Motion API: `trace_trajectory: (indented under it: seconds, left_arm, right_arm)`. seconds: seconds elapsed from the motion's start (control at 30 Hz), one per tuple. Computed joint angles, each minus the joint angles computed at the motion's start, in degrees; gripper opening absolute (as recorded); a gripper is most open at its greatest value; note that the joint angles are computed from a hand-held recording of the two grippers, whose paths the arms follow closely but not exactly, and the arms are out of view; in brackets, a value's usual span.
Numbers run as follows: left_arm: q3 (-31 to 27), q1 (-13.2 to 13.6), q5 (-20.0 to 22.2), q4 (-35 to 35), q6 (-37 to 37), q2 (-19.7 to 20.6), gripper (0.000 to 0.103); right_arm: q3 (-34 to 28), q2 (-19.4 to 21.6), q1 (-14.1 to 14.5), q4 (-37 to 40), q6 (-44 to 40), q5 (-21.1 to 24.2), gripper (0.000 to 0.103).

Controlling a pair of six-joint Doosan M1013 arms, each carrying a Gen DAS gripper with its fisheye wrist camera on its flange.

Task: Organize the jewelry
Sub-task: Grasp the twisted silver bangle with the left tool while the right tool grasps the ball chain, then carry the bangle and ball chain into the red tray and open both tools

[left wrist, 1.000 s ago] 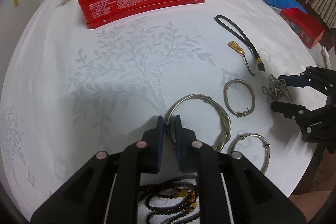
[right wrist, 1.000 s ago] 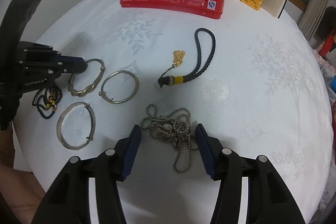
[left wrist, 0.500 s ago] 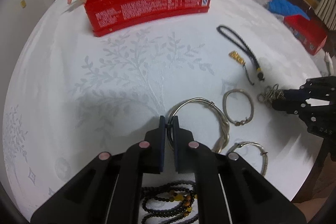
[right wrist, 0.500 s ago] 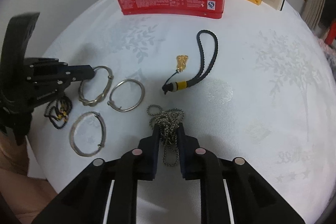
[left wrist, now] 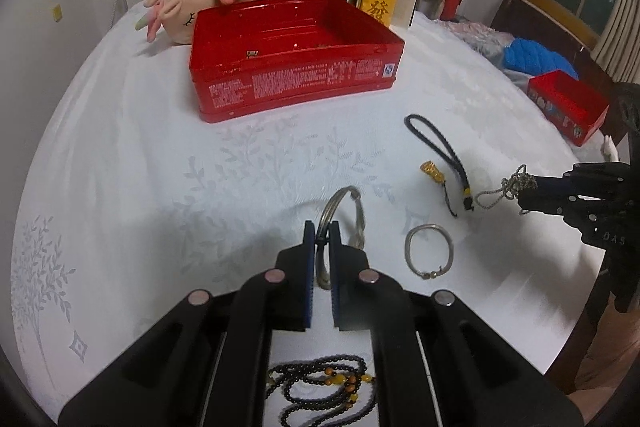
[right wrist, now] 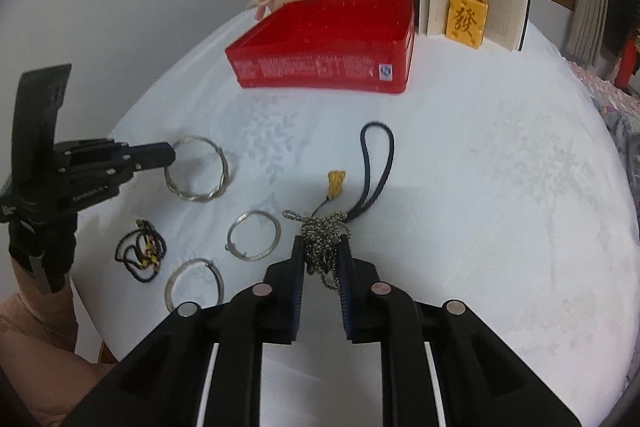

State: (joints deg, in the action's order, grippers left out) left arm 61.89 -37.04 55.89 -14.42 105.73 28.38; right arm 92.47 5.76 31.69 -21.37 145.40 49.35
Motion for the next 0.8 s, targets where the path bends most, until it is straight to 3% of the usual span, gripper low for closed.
trace_trajectory:
  seconds: [0.43, 0.8]
  left_arm:
    - [-4.33, 0.2, 0.54, -1.08, -0.24, 1.26, 0.005]
    - [-13.91, 0.54, 2.7, -1.16, -2.08, 5.26, 0.005]
  right_arm:
    - [-3.77, 0.61, -2.43, 0.47, -3.73, -1.61, 0.016]
    - [-11.08, 4.59, -6.28, 4.39, -10.2, -1.96, 0.016]
